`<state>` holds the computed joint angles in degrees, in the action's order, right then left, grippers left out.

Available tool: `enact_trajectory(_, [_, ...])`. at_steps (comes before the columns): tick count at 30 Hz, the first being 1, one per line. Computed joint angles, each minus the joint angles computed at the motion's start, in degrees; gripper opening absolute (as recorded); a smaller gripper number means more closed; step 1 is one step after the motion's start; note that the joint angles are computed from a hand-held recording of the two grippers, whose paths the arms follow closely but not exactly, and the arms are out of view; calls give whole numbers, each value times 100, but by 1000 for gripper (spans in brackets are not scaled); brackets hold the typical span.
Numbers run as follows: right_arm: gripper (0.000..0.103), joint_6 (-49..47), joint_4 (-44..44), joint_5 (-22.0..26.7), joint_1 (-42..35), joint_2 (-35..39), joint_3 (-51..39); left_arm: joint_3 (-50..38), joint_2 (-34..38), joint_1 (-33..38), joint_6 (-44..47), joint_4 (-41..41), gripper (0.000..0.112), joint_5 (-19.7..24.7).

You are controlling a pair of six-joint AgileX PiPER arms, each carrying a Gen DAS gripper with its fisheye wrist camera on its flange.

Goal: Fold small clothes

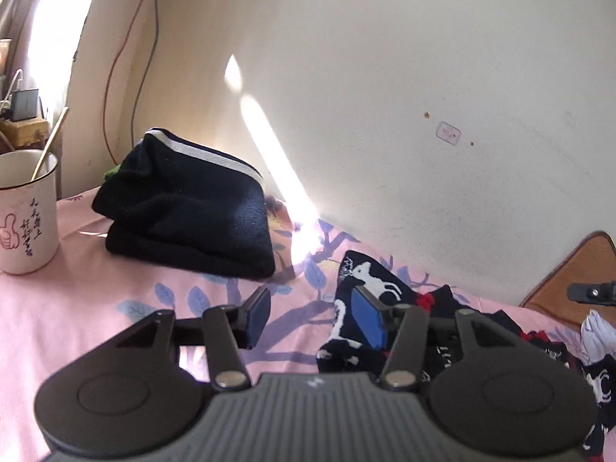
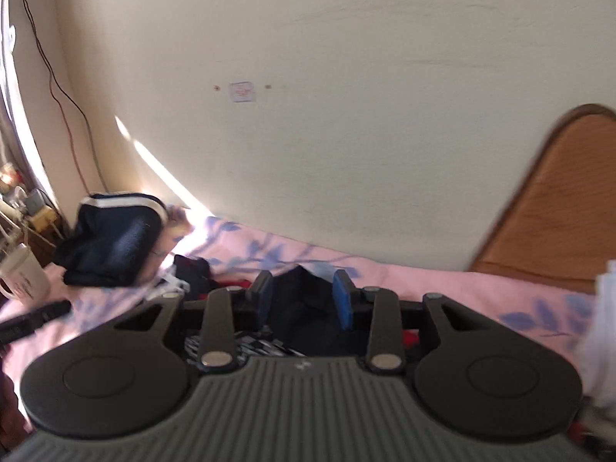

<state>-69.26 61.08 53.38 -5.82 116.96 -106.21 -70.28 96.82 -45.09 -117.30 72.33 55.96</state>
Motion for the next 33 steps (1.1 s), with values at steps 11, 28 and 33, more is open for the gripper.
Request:
enact_trajectory(11, [57, -658, -1363, -792, -413, -97, 1030, -2036, 1131, 714, 2858, -1821, 45, -792])
enact_trajectory(28, [20, -855, -1183, -2702, 164, 132, 1100, -1708, 1373, 888, 1850, -1424, 40, -628])
enact_trajectory(33, [25, -1536, 402, -2109, -88, -388, 1756, -1526, 1322, 681, 1398, -740, 42, -538])
